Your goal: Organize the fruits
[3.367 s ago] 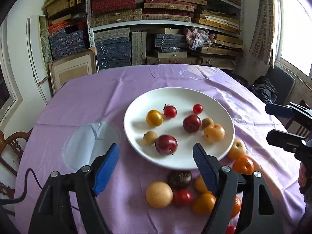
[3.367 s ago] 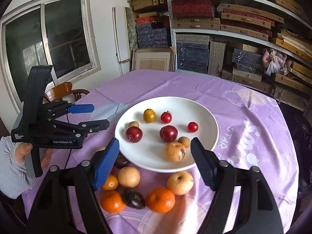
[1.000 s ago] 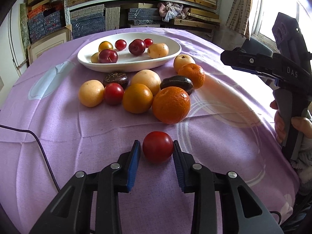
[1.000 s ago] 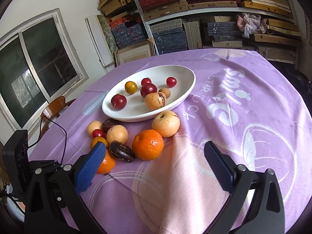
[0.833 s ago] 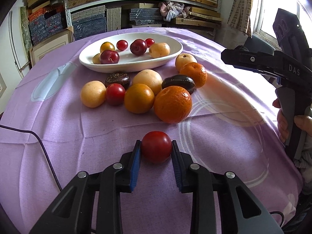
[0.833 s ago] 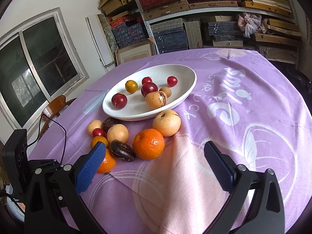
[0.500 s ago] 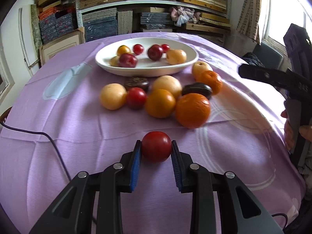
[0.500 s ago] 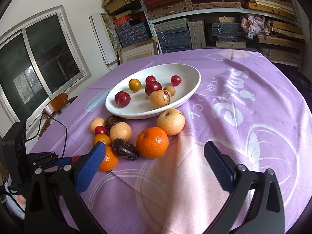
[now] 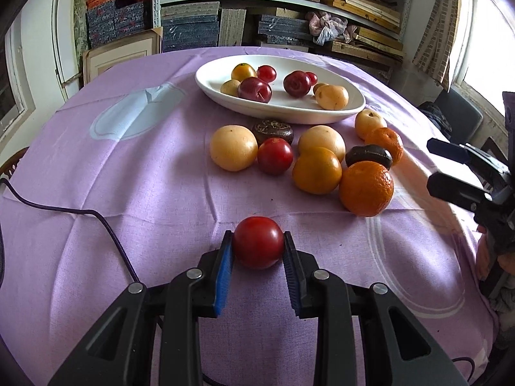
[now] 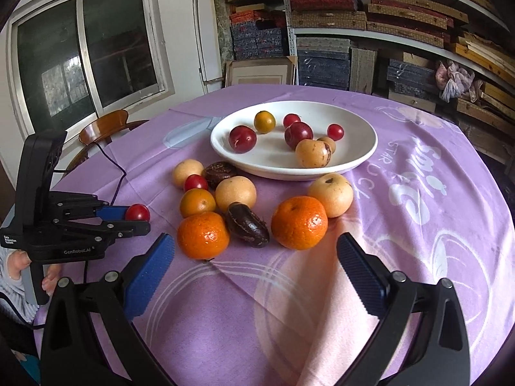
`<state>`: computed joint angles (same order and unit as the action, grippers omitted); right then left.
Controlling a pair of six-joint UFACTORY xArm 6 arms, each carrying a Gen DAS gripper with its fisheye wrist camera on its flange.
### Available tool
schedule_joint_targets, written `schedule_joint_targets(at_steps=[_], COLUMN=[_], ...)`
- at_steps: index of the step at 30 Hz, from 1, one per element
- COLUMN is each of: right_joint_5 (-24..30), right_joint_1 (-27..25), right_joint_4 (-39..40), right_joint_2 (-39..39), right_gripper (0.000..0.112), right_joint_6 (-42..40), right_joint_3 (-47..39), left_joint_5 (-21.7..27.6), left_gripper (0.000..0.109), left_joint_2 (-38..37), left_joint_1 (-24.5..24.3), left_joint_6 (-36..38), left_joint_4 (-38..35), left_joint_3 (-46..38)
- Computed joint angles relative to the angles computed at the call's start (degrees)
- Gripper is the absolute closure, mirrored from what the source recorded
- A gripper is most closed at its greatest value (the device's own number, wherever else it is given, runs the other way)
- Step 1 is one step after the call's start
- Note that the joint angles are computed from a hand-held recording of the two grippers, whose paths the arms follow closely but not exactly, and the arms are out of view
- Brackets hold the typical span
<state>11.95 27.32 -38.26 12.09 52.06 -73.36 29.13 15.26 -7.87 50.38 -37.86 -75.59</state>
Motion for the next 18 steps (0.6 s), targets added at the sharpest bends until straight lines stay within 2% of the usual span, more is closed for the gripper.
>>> schedule_joint_targets(at_steps=[1, 3, 7, 9, 11, 13, 15, 18], right_joint_5=[0.4, 0.3, 2.3, 5.8, 7.2, 5.3, 3.1, 3.6], right_joint_1=[-0.4, -1.0, -1.2, -1.2, -1.8, -3.2, -4.3, -5.0], right_joint_4=[-1.4, 1.3, 5.6, 3.9, 3.9, 11.2, 15.3, 20.7], right_joint_2=[-0.2, -0.4, 0.3, 1.1, 1.9, 2.7, 3.4, 5.5], right_gripper=[0.013, 0.013, 0.014, 0.014, 0.020, 0.025, 0.025, 0.031], right_joint_6=[1.9, 1.2, -3.8, -5.1, -6.5, -11.2, -12.4, -16.2], right_joint_3=[0.1, 0.7, -0.5, -2.5, -3.9, -4.4, -4.7, -7.7], left_joint_5=[-0.2, -0.1, 0.5, 0.6, 1.2, 2.5, 3.9, 4.1], left_gripper=[0.073, 0.064, 0.034, 0.030, 0.029, 0.027, 0.022, 0.014], left_joint_2=[-0.1, -0.2, -0.4, -0.6, -0.5, -0.1, 0.2, 0.2], left_joint_1=[-0.2, -0.6, -1.6, -1.9, -1.8, -1.4, -1.1, -1.5], left_joint_6=[0.2, 1.3, 3.1, 3.3, 3.4, 4.1, 4.6, 4.6], left_joint_4=[0.4, 0.5, 1.8, 2.6, 1.7, -0.2, -1.5, -0.9], left_joint_3=[0.2, 0.4, 1.0, 1.2, 1.0, 0.3, -0.4, -0.3])
